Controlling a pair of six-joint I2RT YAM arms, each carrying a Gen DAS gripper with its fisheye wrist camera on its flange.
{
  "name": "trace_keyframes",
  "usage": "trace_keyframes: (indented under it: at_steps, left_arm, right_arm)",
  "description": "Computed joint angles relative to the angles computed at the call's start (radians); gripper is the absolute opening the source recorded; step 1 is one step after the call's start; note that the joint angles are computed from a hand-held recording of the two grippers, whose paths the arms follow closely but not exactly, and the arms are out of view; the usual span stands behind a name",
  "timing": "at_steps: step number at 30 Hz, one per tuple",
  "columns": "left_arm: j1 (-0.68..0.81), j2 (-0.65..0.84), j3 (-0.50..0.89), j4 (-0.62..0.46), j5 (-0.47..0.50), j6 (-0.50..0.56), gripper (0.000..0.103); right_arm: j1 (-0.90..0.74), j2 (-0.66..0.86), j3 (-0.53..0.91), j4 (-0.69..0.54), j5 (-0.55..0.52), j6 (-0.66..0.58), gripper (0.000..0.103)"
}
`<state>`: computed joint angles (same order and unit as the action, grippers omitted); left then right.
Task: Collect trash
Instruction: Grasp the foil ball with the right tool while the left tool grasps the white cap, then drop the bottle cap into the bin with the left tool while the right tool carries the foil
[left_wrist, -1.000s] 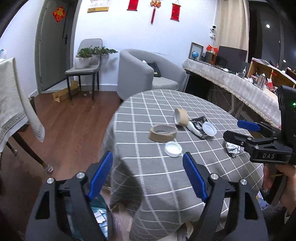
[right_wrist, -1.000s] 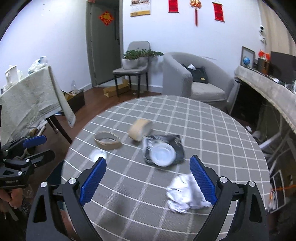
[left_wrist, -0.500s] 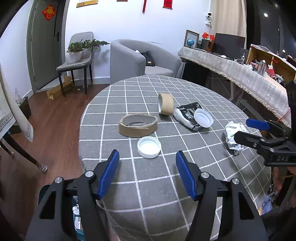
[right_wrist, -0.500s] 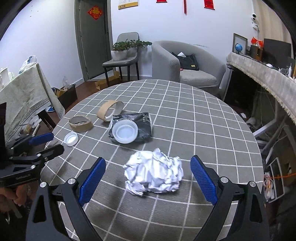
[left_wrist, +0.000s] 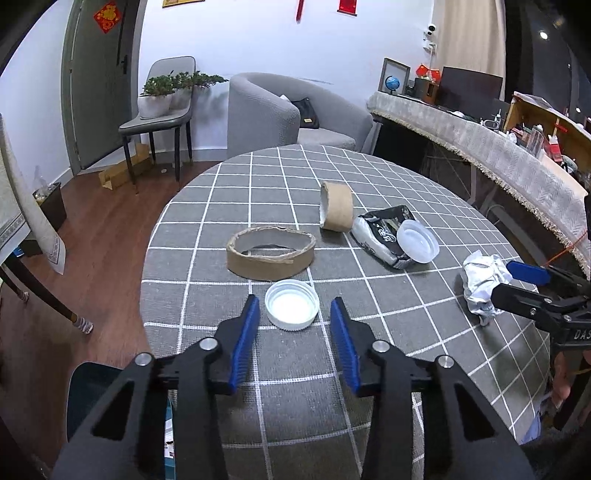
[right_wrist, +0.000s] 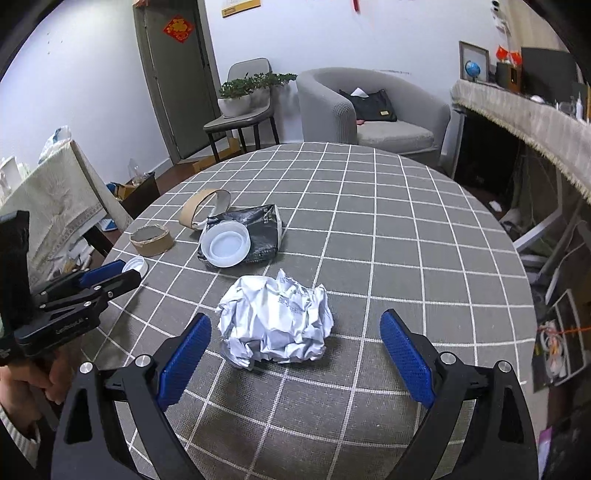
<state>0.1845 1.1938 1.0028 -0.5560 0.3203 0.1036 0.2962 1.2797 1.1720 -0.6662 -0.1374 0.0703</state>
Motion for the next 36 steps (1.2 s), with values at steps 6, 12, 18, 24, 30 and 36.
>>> trace_keyframes:
  at_steps: [6,12,18,24,30,36]
  left_arm:
    - [0.005,-0.005,-0.006,0.009,-0.002,-0.009,0.032]
    - [0.025,-0.012,-0.003,-0.007,0.020,0.005,0.032]
    - [0.071,-0.028,0.009,-0.033,0.063,0.023,0.032]
    - [0.127,-0.057,0.020,-0.073,0.096,0.063,0.032]
    - [0.215,-0.075,0.036,-0.122,0.141,0.113,0.032]
    - [0.336,-0.065,0.054,-0.180,0.206,0.202,0.032]
  right_arm:
    - [-0.006,0.013,0.011,-0.007,-0.040,0.016,0.094]
    - [0.059,0.050,0.047,-0.021,0.018,0.011,0.094]
    - [0.110,0.104,0.087,-0.069,0.115,0.012,0.062]
    - [0.128,0.094,0.114,-0.066,0.130,0.051,0.061]
    - [0.183,0.103,0.158,-0.049,0.128,0.106,0.060]
    - [0.274,0.149,0.223,-0.041,0.152,0.147,0.060]
